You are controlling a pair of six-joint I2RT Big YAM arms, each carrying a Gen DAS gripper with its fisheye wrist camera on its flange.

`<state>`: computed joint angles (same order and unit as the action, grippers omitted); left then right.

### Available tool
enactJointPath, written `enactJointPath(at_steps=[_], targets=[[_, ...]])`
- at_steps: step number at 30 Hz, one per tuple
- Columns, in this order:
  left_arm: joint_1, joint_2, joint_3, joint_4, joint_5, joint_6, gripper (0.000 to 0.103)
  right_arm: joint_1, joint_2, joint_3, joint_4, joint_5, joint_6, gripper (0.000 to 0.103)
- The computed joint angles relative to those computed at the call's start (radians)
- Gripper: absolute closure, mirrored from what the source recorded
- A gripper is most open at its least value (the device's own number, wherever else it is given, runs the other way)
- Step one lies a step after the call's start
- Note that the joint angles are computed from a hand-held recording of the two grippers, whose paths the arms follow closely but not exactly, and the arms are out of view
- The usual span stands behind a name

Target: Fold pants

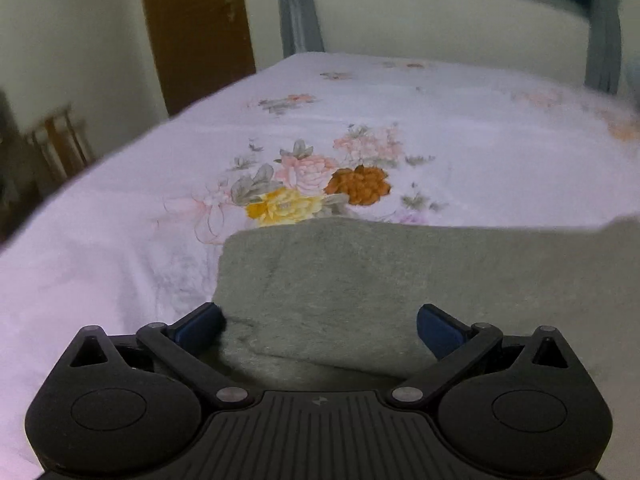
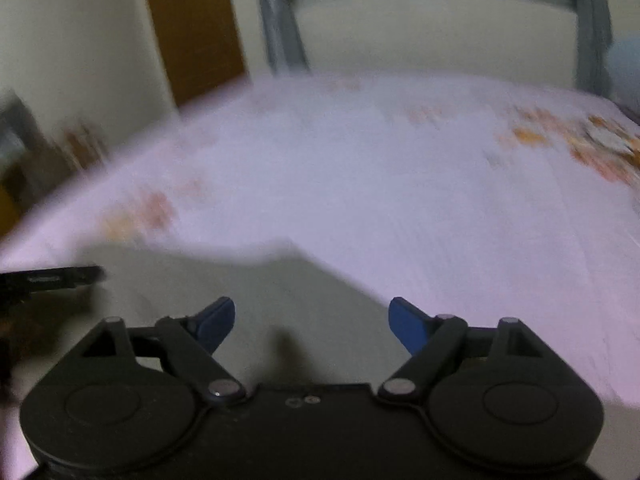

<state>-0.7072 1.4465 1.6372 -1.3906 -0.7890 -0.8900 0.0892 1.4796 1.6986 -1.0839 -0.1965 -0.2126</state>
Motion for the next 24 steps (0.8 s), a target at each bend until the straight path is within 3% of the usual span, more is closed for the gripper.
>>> enactJointPath(at_steps=[2, 4, 5, 8, 11, 14, 16, 17, 19, 22, 23, 24], targets=[[-0.006, -0.006, 0.051, -0.043, 0.006, -0.051, 0.0, -0.019, -0.031, -0.025, 0.024, -0.028, -0.01, 0.023], [-0.042, -0.065, 0.035, 0.021, -0.022, -0.048, 0.0, -0.07, -0.101, -0.068, 0.083, -0.089, 0.051, 0.018], [-0.064, -0.087, 0.031, 0.034, -0.017, -0.054, 0.0, -0.121, -0.157, -0.11, 0.131, -0.142, 0.092, 0.008], [-0.134, -0.111, 0.015, 0.005, -0.003, -0.111, 0.0, -0.295, -0.282, -0.234, 0.228, -0.233, 0.124, 0.006], [-0.187, -0.118, -0.029, -0.011, 0.037, -0.174, 0.0, -0.496, -0.277, -0.258, 0.141, -0.263, 0.093, 0.006], [-0.212, -0.091, -0.03, -0.065, 0.058, -0.202, 0.0, -0.669, -0.22, -0.241, 0.108, -0.194, 0.069, 0.008], [-0.232, -0.076, -0.012, -0.084, 0.047, -0.198, 0.0, -0.78, -0.186, -0.217, 0.139, -0.207, 0.165, 0.008], [-0.244, -0.067, 0.001, -0.097, 0.043, -0.214, 0.0, -0.833, -0.162, -0.193, 0.142, -0.279, 0.218, 0.01], [-0.241, -0.052, 0.022, -0.102, 0.043, -0.221, 0.0, -0.863, -0.14, -0.159, 0.167, -0.321, 0.248, 0.01], [-0.241, -0.022, 0.059, -0.103, 0.038, -0.236, 0.0, -0.844, -0.086, -0.089, 0.143, -0.388, 0.202, 0.012], [-0.239, -0.012, 0.073, -0.102, 0.035, -0.229, 0.0, -0.825, -0.068, -0.062, 0.124, -0.348, 0.188, 0.017], [-0.241, -0.003, 0.087, -0.115, 0.02, -0.234, 0.0, -0.82, -0.052, -0.043, 0.126, -0.323, 0.195, 0.027]])
